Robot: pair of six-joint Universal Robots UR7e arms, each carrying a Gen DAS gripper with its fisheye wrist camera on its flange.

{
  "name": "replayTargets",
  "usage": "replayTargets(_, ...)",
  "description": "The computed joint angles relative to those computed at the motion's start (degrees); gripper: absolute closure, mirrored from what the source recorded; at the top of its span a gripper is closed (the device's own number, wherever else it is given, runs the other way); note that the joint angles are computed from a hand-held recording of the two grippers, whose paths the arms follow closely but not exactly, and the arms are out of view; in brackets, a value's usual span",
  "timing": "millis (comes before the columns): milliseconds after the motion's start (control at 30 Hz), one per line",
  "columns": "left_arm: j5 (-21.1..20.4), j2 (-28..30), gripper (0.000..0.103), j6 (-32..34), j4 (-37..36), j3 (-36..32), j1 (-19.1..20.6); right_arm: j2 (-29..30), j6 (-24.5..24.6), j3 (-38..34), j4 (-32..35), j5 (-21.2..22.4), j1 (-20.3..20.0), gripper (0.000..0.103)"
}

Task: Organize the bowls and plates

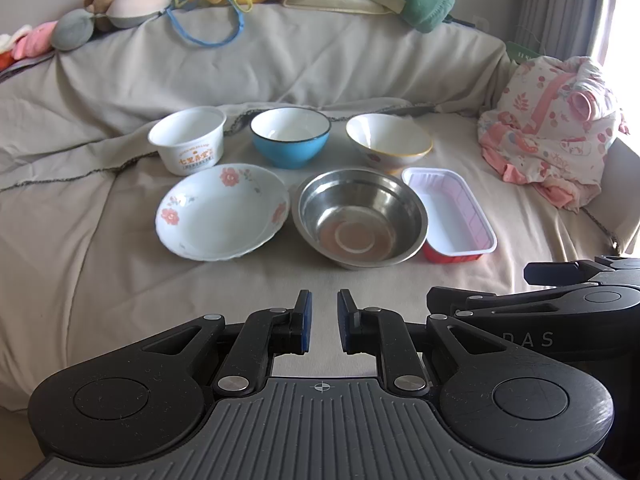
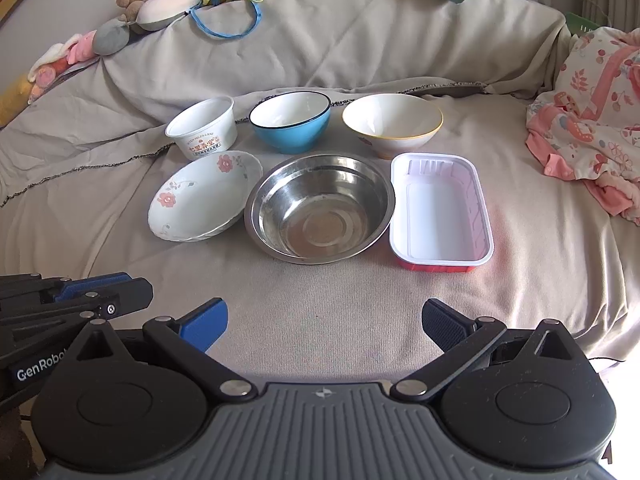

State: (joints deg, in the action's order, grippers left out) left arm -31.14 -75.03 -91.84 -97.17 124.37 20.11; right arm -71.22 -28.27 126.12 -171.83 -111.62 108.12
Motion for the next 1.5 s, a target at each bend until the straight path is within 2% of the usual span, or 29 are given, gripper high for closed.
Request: replayTargets(1500, -0.69, -0.50, 0.085, -0.12, -0.05, 0.57, 0.06, -0.30, 0.67, 0.01, 0.85, -0.03, 0.09, 0.000)
